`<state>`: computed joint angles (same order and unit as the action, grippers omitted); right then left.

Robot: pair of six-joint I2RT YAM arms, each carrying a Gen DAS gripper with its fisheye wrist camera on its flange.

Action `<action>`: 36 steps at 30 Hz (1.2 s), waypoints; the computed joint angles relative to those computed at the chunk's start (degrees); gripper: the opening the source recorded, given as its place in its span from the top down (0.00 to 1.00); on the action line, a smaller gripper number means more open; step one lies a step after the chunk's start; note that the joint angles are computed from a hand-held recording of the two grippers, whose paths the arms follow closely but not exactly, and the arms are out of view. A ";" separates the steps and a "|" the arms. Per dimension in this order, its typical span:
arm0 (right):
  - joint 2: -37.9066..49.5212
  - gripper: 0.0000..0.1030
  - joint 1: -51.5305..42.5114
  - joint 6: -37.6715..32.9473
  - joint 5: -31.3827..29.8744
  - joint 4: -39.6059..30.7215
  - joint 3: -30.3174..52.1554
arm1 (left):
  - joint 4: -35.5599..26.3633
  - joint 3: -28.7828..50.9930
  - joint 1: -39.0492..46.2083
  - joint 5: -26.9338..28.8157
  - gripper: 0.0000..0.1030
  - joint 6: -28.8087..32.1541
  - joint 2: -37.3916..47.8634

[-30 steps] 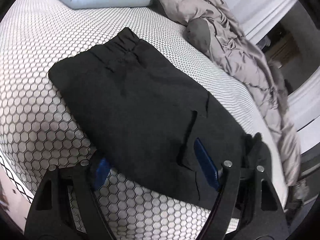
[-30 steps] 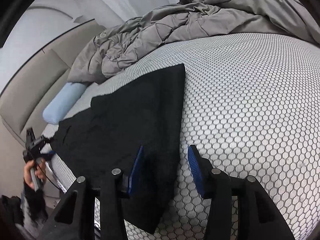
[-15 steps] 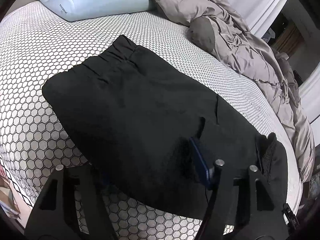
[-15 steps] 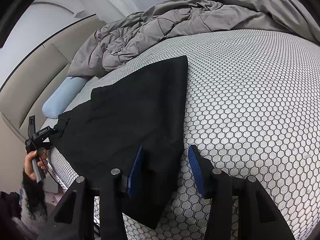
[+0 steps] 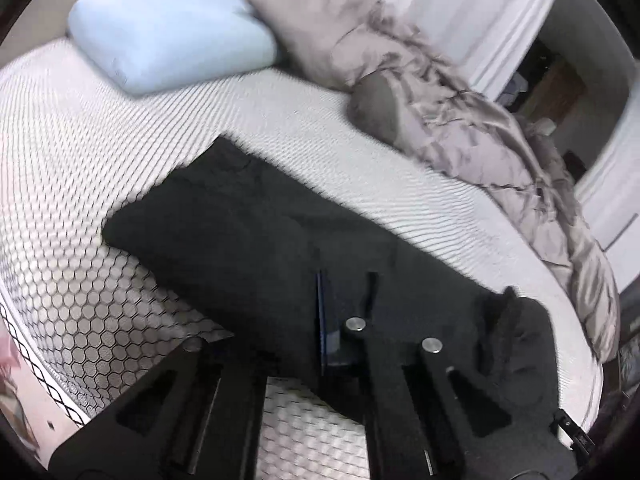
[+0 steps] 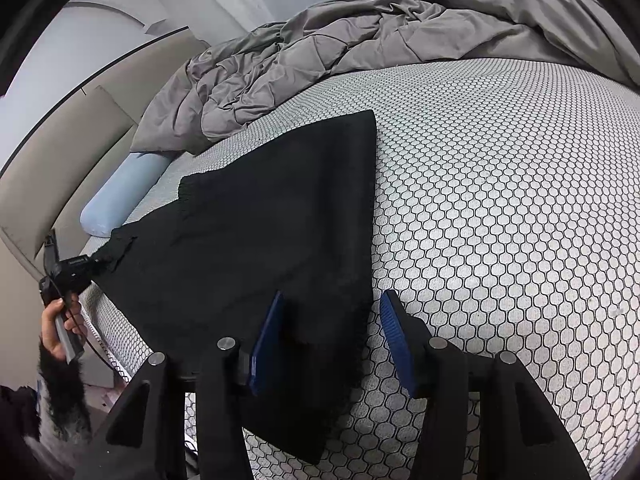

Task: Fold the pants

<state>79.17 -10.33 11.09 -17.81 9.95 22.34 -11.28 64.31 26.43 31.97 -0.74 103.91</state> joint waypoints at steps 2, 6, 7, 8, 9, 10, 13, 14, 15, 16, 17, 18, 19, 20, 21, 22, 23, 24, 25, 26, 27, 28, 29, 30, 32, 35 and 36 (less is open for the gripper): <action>-0.87 0.50 0.10 0.33 -0.10 0.19 -0.57 | -0.60 -0.76 -0.72 1.13 0.99 -0.23 -3.64; -0.64 0.50 -0.18 0.76 -0.93 1.69 -1.39 | -2.63 -2.73 -4.72 3.01 0.99 -0.22 -12.61; -0.81 0.50 -0.43 0.71 -1.30 1.98 -1.71 | -3.24 -3.91 -7.54 2.47 0.99 0.36 -16.34; -1.04 0.50 -0.66 0.72 -1.57 2.32 -2.06 | -3.74 -4.88 -10.22 1.60 0.99 0.60 -19.27; -1.24 0.50 -0.91 0.77 -1.89 2.62 -2.38 | -4.23 -5.85 -13.67 0.64 0.99 0.80 -22.34; -1.66 0.50 -1.27 0.84 -2.27 2.73 -2.77 | -4.79 -6.71 -18.42 -0.80 0.99 0.42 -25.40; -3.07 0.50 -2.99 0.31 -3.58 2.62 -3.89 | -5.28 -9.00 -35.08 -7.07 0.97 -0.23 -30.25; -3.99 0.50 -3.58 0.25 -3.83 2.50 -4.46 | -4.89 -9.54 -40.26 -8.77 0.94 -0.63 -29.89; -5.39 0.50 -4.52 -0.06 -4.22 1.62 -4.98 | -4.96 -9.57 -44.94 -8.36 0.76 -0.12 -28.06; -6.62 0.50 -5.29 -0.32 -4.58 0.89 -5.44 | -6.27 -8.44 -49.35 -5.81 0.60 2.04 -23.65; -7.95 0.50 -6.09 -0.55 -4.94 0.06 -5.88 | -7.51 -7.80 -51.65 -5.77 0.60 2.84 -20.70; -9.49 0.50 -6.98 -0.77 -5.36 -0.88 -6.36 | -8.67 -7.75 -53.35 -6.34 0.60 2.97 -17.74; -11.58 0.50 -8.31 -1.13 -6.01 -2.24 -6.99 | -8.37 -8.55 -53.52 -6.11 0.60 2.31 -16.98; -13.23 0.50 -9.31 -1.52 -6.41 -3.42 -7.45 | -7.33 -10.55 -52.53 -4.35 0.60 2.02 -17.12; -15.31 0.49 -10.67 -2.58 -7.06 -5.33 -7.88 | -7.03 -11.92 -51.34 -2.43 0.60 2.00 -17.75; -16.77 0.47 -11.37 -3.50 -7.33 -6.67 -8.08 | -6.91 -13.63 -49.40 0.23 0.60 1.92 -19.29; -17.91 0.46 -12.21 -4.62 -7.52 -7.87 -8.12 | -7.13 -14.80 -47.89 1.82 0.60 2.27 -20.81; -18.57 0.46 -12.77 -5.47 -7.38 -8.88 -7.88 | -7.27 -15.95 -46.29 3.11 0.59 2.98 -22.41; -18.56 0.46 -13.20 -6.06 -7.31 -9.73 -7.28 | -8.00 -17.25 -44.28 3.93 0.55 3.97 -25.02; -18.35 0.46 -13.28 -6.16 -7.16 -10.29 -6.59 | -8.68 -18.08 -43.12 3.89 0.52 4.45 -27.08; -18.17 0.46 -13.00 -5.96 -6.93 -10.94 -5.55 | -9.33 -18.54 -41.87 3.37 0.49 4.49 -29.22; -17.89 0.46 -12.49 -5.75 -6.75 -11.19 -4.73 | -11.03 -20.43 -38.46 4.75 0.47 6.88 -32.08; -17.74 0.46 -11.30 -5.54 -6.50 -11.67 -3.56 | -12.38 -19.60 -36.39 5.22 0.47 8.23 -32.16; -17.63 0.46 -9.76 -5.37 -6.05 -12.08 -2.42 | -13.50 -19.37 -35.24 4.30 0.47 8.33 -33.24; -17.05 0.44 -4.72 -3.93 -3.19 -12.53 0.42 | -16.07 -18.29 -33.08 3.30 0.47 8.90 -34.36; -12.75 0.39 3.75 -2.74 0.78 -13.79 6.97 | -18.09 -17.75 -30.97 -1.23 0.47 10.18 -36.16; -10.65 0.37 6.83 -2.17 2.58 -13.83 9.32 | -18.36 -18.23 -29.99 -3.10 0.46 10.98 -37.23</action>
<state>68.52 -3.50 8.92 -15.23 -3.87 31.66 -29.63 46.09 -3.56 28.86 10.24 66.67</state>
